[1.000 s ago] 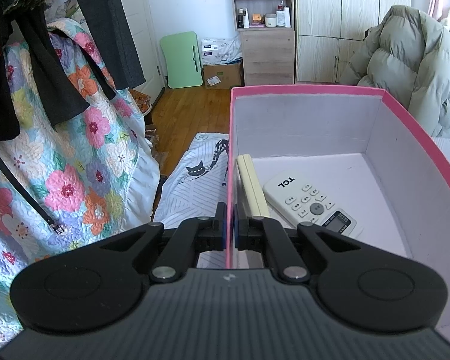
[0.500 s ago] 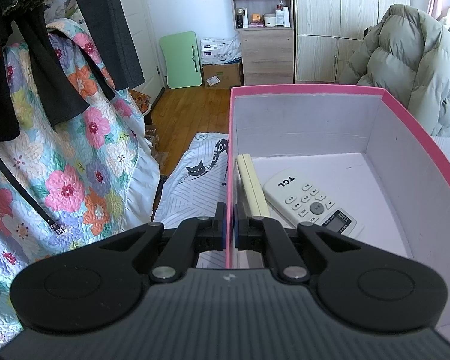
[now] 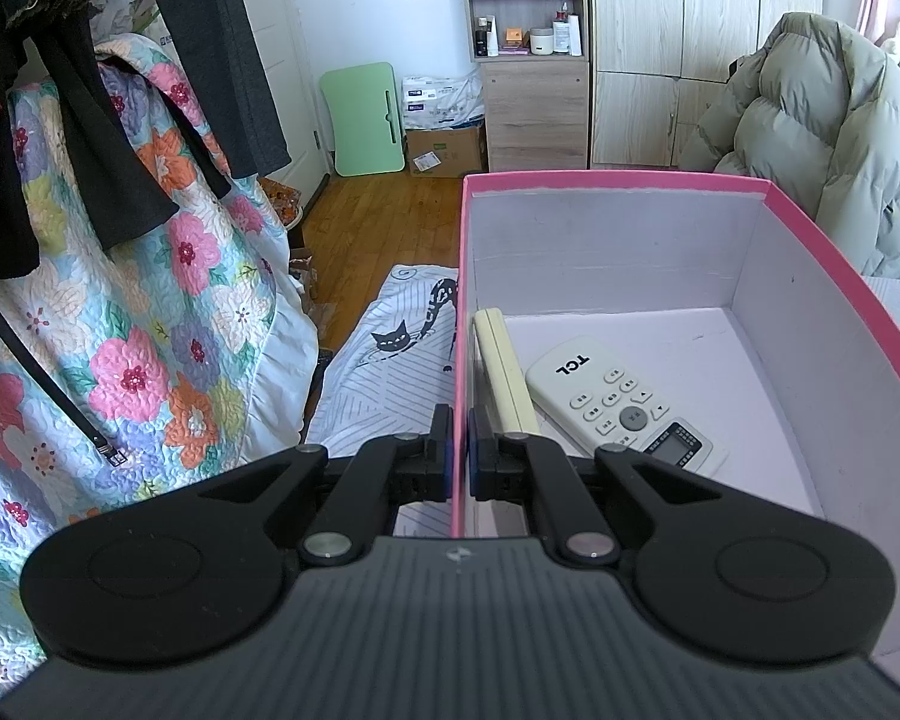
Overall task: Organize rigid objects
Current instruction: 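Grasp the cream power bank on the table with the right tool, then carry the cream power bank into the pink box and release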
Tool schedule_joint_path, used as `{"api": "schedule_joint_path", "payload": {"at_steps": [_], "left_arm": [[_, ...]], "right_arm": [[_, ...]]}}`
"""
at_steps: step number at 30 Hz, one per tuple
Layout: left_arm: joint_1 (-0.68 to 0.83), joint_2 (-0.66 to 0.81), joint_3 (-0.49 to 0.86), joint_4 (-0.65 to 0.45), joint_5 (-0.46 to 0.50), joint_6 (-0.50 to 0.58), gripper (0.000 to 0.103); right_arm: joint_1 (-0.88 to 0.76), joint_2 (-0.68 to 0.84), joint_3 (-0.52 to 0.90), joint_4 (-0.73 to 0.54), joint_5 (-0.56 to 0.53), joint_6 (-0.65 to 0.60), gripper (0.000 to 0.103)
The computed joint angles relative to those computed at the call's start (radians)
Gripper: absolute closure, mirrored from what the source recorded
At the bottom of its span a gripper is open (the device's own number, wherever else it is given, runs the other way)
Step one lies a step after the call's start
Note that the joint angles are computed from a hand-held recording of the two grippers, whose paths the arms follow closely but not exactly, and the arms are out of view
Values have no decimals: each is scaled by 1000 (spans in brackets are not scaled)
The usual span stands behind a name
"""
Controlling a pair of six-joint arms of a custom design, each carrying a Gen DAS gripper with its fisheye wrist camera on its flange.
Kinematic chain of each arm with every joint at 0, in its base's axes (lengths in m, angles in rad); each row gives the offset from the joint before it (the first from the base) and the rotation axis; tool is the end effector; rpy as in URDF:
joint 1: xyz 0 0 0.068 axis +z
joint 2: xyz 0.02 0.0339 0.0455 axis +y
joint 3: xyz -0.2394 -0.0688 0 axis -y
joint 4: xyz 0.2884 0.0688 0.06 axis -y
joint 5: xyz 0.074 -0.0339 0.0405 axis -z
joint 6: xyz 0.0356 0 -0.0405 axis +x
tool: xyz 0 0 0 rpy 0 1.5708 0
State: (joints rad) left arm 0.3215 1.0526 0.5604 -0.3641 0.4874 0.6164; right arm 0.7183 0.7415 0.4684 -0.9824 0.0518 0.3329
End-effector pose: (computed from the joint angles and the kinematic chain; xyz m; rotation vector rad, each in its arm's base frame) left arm 0.2453 0.0641 0.1584 0.5478 2.2386 -0.1219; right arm 0.1302 0.1114 0.1510 -0.5321 2.7883 0.1628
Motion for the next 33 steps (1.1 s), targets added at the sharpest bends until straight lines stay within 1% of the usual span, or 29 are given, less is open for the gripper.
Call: {"api": "schedule_joint_path", "payload": {"at_steps": [1, 2, 4, 7, 10, 11, 13, 16, 18, 20, 24, 25, 27, 29, 30, 32, 33], "left_arm": [[1, 2, 1, 1, 2, -2, 99], [-1, 2, 1, 1, 0, -3, 99], [2, 4, 1, 3, -1, 5, 99], [11, 11, 5, -1, 9, 7, 99], [14, 15, 6, 0, 11, 8, 99], [16, 17, 7, 1, 12, 9, 99], [15, 18, 9, -1, 12, 9, 99], [15, 17, 10, 0, 11, 9, 99], [15, 18, 10, 1, 12, 8, 99], [13, 17, 11, 0, 11, 5, 99], [13, 17, 11, 0, 12, 4, 99], [13, 16, 11, 1, 12, 4, 99], [12, 15, 11, 2, 15, -2, 99], [11, 10, 6, 8, 17, -5, 99], [11, 4, 2, 10, 17, -8, 99], [9, 5, 0, 13, 18, -10, 99], [9, 5, 1, 12, 20, -9, 99]], "right_arm": [[5, -5, -2, 5, 9, 13, 29], [27, -15, 2, 2, 34, 43, 39], [122, 27, 32, -15, 151, 139, 42], [282, 18, 63, -52, 299, 279, 43], [449, 7, 122, -144, 467, 493, 44], [523, 31, 155, -190, 541, 577, 45], [643, 82, 214, -277, 647, 737, 45], [772, 138, 277, -387, 751, 953, 45], [836, 175, 324, -467, 812, 1075, 45], [860, 195, 356, -509, 853, 1109, 45], [856, 195, 395, -495, 909, 1073, 45], [839, 198, 409, -481, 924, 1042, 45], [822, 217, 442, -462, 983, 1010, 45], [786, 193, 452, -370, 1038, 905, 45], [767, 173, 448, -299, 1058, 836, 45], [699, 113, 411, -56, 1054, 605, 45], [655, 91, 385, 75, 1019, 492, 45]]}}
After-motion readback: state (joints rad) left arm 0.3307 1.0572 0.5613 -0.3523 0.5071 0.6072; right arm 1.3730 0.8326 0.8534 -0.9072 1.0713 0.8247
